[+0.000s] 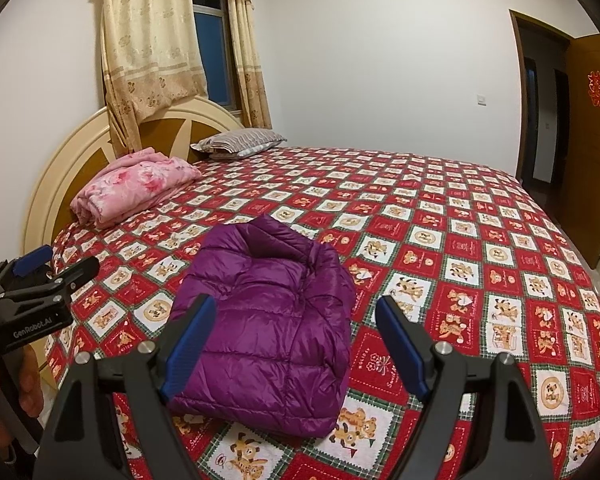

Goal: Fold large clothes

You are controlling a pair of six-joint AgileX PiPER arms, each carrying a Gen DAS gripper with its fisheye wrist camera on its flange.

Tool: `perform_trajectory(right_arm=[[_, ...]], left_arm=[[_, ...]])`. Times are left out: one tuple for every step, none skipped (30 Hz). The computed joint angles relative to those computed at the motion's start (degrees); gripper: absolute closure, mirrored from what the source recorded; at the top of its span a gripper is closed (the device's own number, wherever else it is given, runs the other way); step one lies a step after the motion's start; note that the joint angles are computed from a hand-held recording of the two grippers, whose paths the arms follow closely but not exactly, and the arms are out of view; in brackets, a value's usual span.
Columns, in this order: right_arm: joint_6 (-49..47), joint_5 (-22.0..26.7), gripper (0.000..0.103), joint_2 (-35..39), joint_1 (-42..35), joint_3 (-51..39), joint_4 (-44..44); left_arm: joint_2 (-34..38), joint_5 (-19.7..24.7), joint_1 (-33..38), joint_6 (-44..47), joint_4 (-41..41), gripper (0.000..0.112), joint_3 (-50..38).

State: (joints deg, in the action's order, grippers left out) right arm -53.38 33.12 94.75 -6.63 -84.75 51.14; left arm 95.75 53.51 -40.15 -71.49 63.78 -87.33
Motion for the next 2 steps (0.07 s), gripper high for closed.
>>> perform_trajectory(right_arm=[[-0.33, 0.20, 0.019, 0.15, -0.29, -0.23, 0.21], [-0.37, 0.27, 0.019, 0.16, -0.33, -0.25, 0.23]], left_arm=[[0.02, -0.04, -0.15, -0.19, 0.48, 0.013, 0.17], [0.03, -0.33, -0.09, -0.10, 0.39, 0.013, 0.11]])
